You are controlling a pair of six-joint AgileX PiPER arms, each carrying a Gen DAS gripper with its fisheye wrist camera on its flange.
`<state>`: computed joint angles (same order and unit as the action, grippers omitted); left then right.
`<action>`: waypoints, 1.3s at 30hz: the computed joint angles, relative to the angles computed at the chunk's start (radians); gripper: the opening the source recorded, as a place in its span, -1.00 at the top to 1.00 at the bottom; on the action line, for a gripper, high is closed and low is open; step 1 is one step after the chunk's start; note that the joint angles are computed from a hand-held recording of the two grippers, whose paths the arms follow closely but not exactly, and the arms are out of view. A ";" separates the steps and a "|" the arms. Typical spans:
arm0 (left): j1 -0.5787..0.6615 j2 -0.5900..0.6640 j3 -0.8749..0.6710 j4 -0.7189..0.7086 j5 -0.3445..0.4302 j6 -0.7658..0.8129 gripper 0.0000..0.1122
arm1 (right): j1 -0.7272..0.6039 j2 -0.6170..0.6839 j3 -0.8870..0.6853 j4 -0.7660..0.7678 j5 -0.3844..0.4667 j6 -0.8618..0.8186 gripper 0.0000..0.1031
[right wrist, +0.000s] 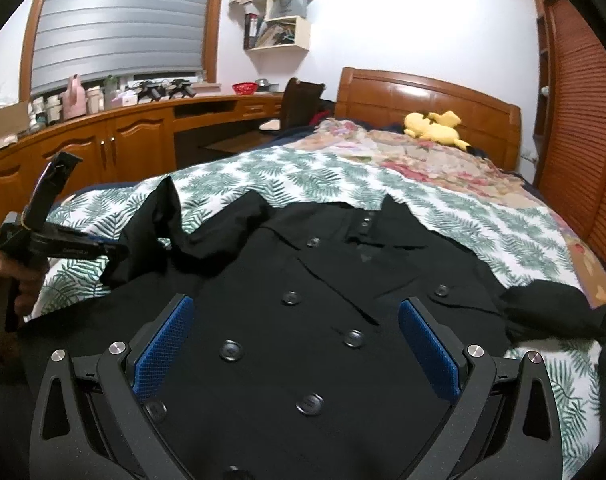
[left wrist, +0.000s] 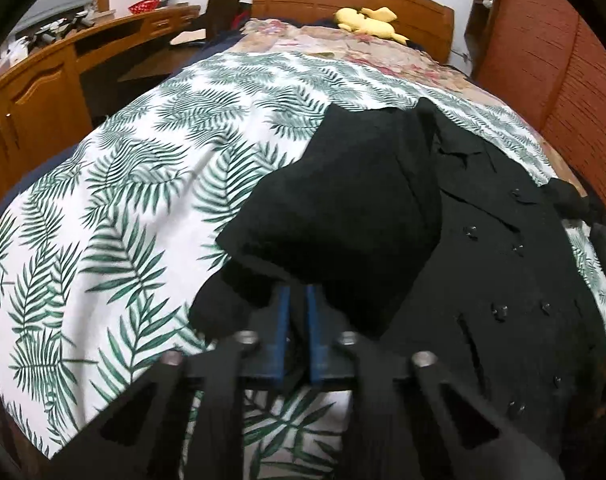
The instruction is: Fold large clothes
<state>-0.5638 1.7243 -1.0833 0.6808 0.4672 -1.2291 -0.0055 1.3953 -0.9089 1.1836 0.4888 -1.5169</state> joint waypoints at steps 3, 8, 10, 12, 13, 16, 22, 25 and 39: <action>-0.039 -0.009 -0.055 0.044 0.080 -0.033 1.00 | -0.061 -0.023 0.013 0.001 0.036 -0.009 -1.00; -0.121 -0.013 -0.215 0.082 0.220 0.006 1.00 | -0.183 -0.058 0.033 0.020 0.104 -0.055 -1.00; -0.169 0.012 -0.338 0.072 0.285 0.068 1.00 | -0.236 -0.059 0.031 0.025 0.136 -0.067 -1.00; -0.212 0.047 -0.462 0.059 0.330 0.133 1.00 | -0.301 -0.053 0.023 0.029 0.178 -0.071 -1.00; -0.222 0.064 -0.513 0.043 0.346 0.165 1.00 | -0.329 -0.049 0.018 0.029 0.191 -0.072 -1.00; -0.282 0.170 -0.749 0.007 0.433 0.280 1.00 | -0.400 -0.042 0.015 0.034 0.217 -0.094 -1.00; -0.344 0.331 -1.054 -0.104 0.538 0.439 0.97 | -0.498 -0.003 -0.012 0.013 0.251 -0.081 -1.00; -0.357 0.309 -1.005 -0.143 0.495 0.452 0.86 | -0.515 0.006 -0.019 0.004 0.255 -0.075 -1.00; -0.404 0.030 -0.326 0.230 0.267 -0.078 0.67 | -0.322 0.001 0.029 -0.043 0.246 -0.007 -0.95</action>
<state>-0.9674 1.7539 -1.4094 0.9104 0.7346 -1.3074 -0.3272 1.3968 -0.8796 1.1404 0.7350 -1.5240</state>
